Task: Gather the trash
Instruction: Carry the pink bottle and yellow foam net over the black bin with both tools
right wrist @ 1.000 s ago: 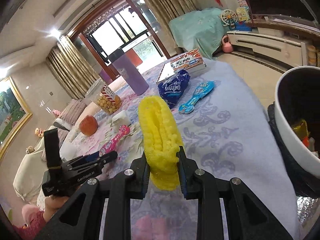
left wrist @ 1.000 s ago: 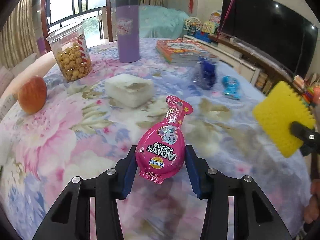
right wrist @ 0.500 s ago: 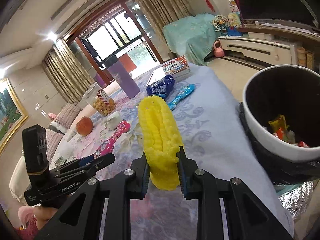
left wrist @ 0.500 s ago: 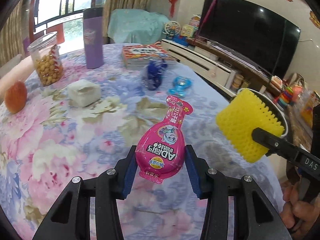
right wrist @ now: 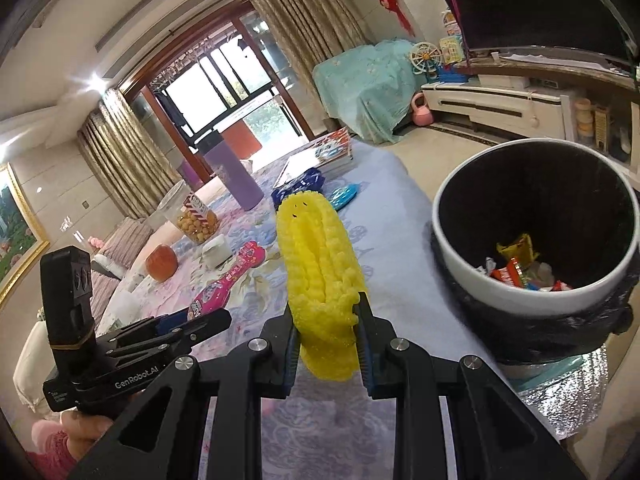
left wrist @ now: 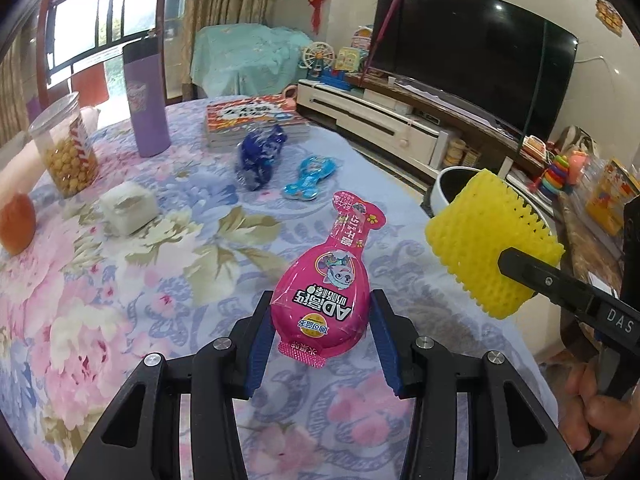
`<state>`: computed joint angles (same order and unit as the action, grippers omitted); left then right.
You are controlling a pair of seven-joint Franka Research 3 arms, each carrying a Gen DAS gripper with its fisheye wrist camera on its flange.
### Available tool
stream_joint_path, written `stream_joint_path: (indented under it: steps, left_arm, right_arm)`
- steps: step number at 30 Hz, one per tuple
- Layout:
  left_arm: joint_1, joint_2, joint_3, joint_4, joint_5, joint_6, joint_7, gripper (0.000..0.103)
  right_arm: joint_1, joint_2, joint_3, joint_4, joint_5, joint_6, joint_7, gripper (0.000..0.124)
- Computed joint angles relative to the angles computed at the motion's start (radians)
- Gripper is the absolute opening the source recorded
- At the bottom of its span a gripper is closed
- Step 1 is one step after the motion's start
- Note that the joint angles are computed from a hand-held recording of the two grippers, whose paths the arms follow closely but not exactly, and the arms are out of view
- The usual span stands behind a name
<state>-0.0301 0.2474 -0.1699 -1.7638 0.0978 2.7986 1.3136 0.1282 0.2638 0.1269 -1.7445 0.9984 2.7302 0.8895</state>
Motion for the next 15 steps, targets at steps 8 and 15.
stream_joint_path:
  steps: [8, 15]
  left_arm:
    - [-0.004, 0.036, -0.024, 0.051, -0.021, -0.008, 0.043, 0.045]
    - [0.002, 0.072, -0.055, 0.105, -0.076, -0.024, 0.111, 0.045]
  right_arm:
    - [-0.014, -0.018, -0.013, -0.016, 0.002, 0.014, 0.003, 0.024]
    - [-0.025, -0.037, -0.024, -0.036, 0.013, 0.024, -0.002, 0.024]
